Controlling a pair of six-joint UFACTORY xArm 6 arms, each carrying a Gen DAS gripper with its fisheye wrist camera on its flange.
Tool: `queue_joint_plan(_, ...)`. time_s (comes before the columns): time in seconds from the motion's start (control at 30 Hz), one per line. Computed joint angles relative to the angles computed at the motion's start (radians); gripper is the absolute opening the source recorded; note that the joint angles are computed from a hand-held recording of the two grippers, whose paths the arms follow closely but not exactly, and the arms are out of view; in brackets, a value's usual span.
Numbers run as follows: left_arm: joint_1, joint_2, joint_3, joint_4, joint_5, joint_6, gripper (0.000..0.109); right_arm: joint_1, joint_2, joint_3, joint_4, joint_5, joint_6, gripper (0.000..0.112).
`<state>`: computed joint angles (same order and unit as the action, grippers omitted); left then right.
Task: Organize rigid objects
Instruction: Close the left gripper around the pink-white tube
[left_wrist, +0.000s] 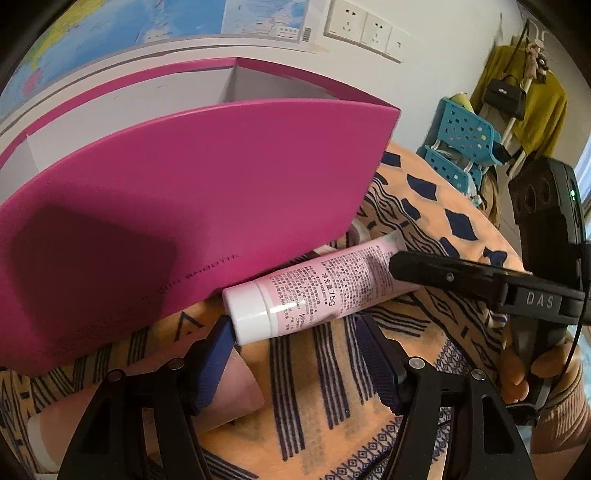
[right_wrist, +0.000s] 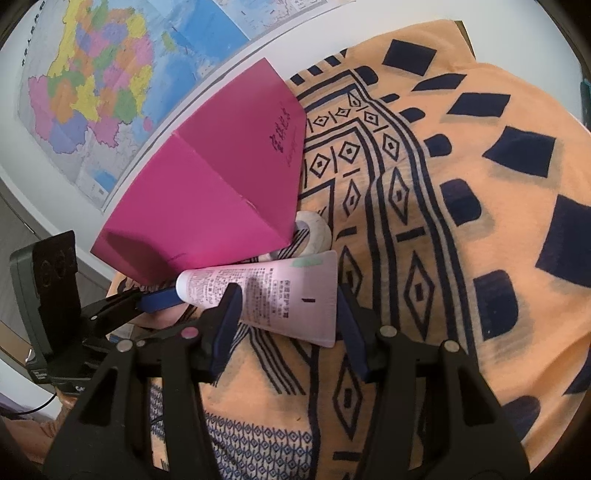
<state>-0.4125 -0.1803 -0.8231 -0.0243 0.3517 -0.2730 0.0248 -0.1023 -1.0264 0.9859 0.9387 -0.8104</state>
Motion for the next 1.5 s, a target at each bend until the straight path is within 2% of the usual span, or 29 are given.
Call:
queue_joint_plan(0.3,-0.021,-0.021,0.021,-0.054,-0.005,0.032,0.069,-0.002,-0.033,0.021,-0.021,-0.012,-0.015,0.055)
queue_joint_plan(0.5,-0.047,-0.057,0.047,-0.112,-0.013,0.062,0.069,-0.018,-0.043,0.027,-0.019,0.017,-0.026,0.054)
queue_joint_plan(0.6,-0.061,-0.071,0.056,-0.061,-0.014,0.019,0.069,-0.015,-0.06,0.041,-0.028,0.012,-0.036,0.054)
queue_joint_plan(0.7,-0.068,-0.076,0.066,-0.119,-0.011,0.056,0.069,-0.019,-0.061,0.045,-0.039,0.015,-0.032,0.054)
queue_joint_plan(0.93,-0.053,-0.1,0.089,-0.097,-0.013,0.023,0.069,-0.049,-0.059,0.05,-0.052,0.018,-0.007,0.054)
queue_joint_plan(1.03,-0.047,-0.1,0.091,-0.142,-0.02,0.049,0.069,-0.067,-0.051,0.04,-0.043,0.019,0.002,0.054)
queue_joint_plan(1.27,-0.047,-0.096,0.085,-0.15,-0.024,0.038,0.069,-0.06,-0.043,0.032,-0.048,0.022,-0.011,0.054)
queue_joint_plan(1.43,-0.05,-0.096,0.084,-0.154,-0.03,0.023,0.059,-0.051,-0.049,0.038,-0.048,0.014,-0.016,0.052)
queue_joint_plan(1.5,-0.056,-0.097,0.082,-0.156,-0.032,0.026,0.059,-0.048,-0.056,0.044,-0.051,0.013,-0.019,0.05)
